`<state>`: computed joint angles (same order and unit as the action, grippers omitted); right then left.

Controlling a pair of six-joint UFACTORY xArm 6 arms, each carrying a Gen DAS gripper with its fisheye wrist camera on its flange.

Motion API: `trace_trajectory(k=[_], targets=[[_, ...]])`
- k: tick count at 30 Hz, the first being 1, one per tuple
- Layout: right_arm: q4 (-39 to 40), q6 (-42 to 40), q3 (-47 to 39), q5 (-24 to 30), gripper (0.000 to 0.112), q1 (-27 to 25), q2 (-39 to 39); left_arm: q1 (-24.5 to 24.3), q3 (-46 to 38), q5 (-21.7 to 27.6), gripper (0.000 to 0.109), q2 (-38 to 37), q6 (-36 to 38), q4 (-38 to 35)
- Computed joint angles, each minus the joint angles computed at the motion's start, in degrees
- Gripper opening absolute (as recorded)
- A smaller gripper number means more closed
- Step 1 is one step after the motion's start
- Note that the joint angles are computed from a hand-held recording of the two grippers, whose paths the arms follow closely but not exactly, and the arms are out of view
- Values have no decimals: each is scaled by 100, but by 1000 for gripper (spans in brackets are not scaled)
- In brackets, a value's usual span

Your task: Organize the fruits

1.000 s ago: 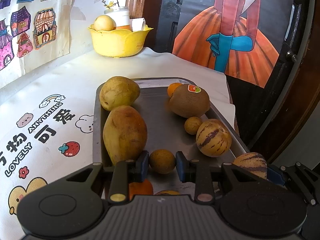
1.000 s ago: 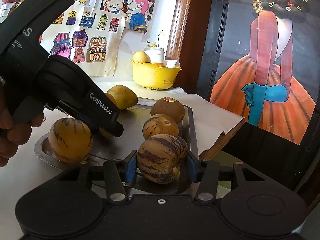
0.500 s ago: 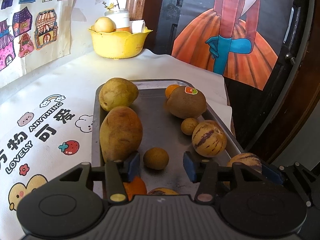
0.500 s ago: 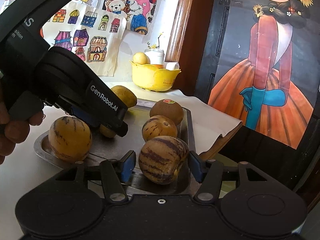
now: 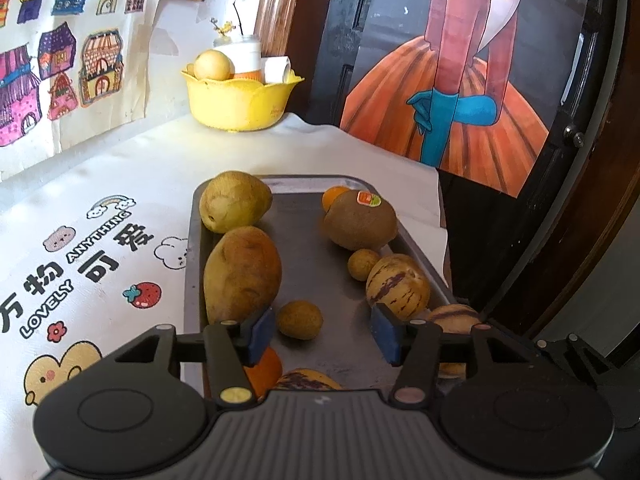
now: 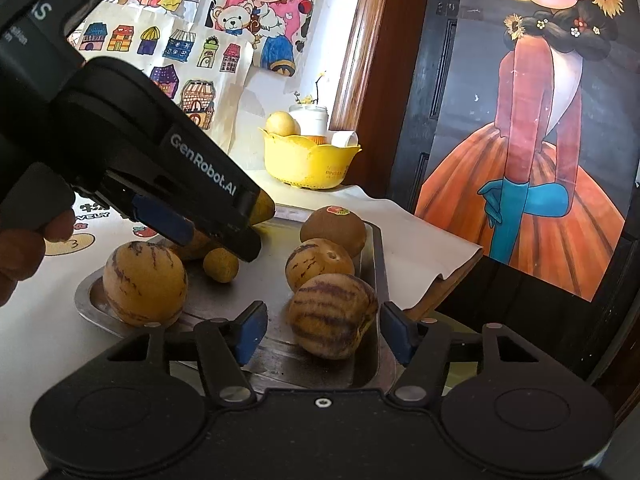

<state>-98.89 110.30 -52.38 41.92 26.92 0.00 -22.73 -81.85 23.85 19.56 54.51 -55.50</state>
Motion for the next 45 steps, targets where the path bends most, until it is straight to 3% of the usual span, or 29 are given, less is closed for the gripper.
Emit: trace_trajectory(k=[6, 10, 20, 29, 33, 40, 45], targets=[[-41, 50, 25, 36, 69, 39, -61, -8, 234, -251, 66, -210, 331, -415], [-73, 90, 24, 36, 73, 59, -82, -17, 381, -477, 80, -327, 529, -702], [-99, 200, 48, 100, 87, 127, -191, -44, 587, -1096, 102, -494, 872, -1229], [27, 309, 54, 273, 100, 255, -257, -69, 858, -1808, 102, -631, 659, -935], [44, 489, 84, 279, 102, 282, -310, -56, 960, -2091, 103, -726, 1091, -1465], [120, 582, 102, 453, 102, 428, -402, 179, 1257, -1869, 103, -984, 1087, -1614], [191, 534, 88, 636, 102, 603, -466, 276, 1427, -1853, 103, -1192, 1964, -2589]])
